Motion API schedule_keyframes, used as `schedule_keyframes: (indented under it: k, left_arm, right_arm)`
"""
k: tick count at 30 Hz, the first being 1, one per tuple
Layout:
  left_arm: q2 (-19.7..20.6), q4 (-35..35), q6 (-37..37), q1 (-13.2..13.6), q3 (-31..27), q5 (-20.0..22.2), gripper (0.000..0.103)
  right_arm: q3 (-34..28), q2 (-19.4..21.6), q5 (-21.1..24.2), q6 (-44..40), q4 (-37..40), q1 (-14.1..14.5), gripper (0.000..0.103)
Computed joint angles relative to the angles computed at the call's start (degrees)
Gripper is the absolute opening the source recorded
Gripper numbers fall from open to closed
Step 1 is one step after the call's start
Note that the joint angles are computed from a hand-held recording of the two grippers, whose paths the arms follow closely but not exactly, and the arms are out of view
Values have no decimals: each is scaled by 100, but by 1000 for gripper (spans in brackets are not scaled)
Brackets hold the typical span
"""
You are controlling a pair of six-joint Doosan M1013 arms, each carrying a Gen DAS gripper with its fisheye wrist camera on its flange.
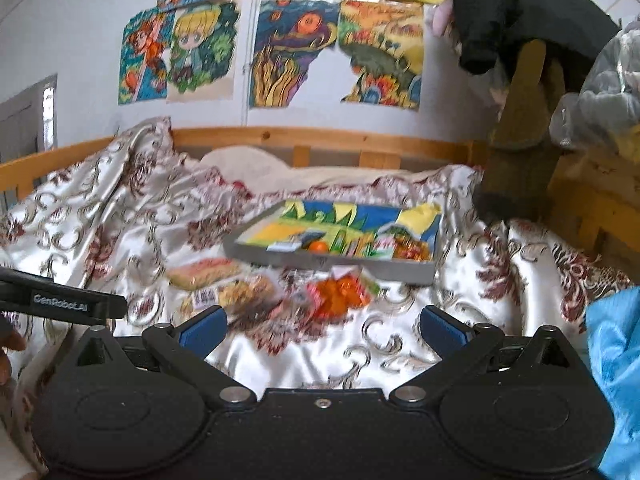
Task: Organize snacks
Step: 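Lift both tools up away from the tray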
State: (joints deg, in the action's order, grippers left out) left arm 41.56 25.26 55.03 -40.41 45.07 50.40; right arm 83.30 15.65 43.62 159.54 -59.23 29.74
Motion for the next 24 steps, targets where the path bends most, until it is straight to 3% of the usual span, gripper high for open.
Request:
schedule_keyframes:
  k: [10, 24]
  left_arm:
    - [157, -356, 397, 44, -295, 361, 103]
    - [724, -925, 942, 154, -1419, 1227, 103]
  right_arm:
    - [-165, 152, 131, -485, 467, -52, 102]
    - [-362, 338, 252, -772, 833, -123, 102]
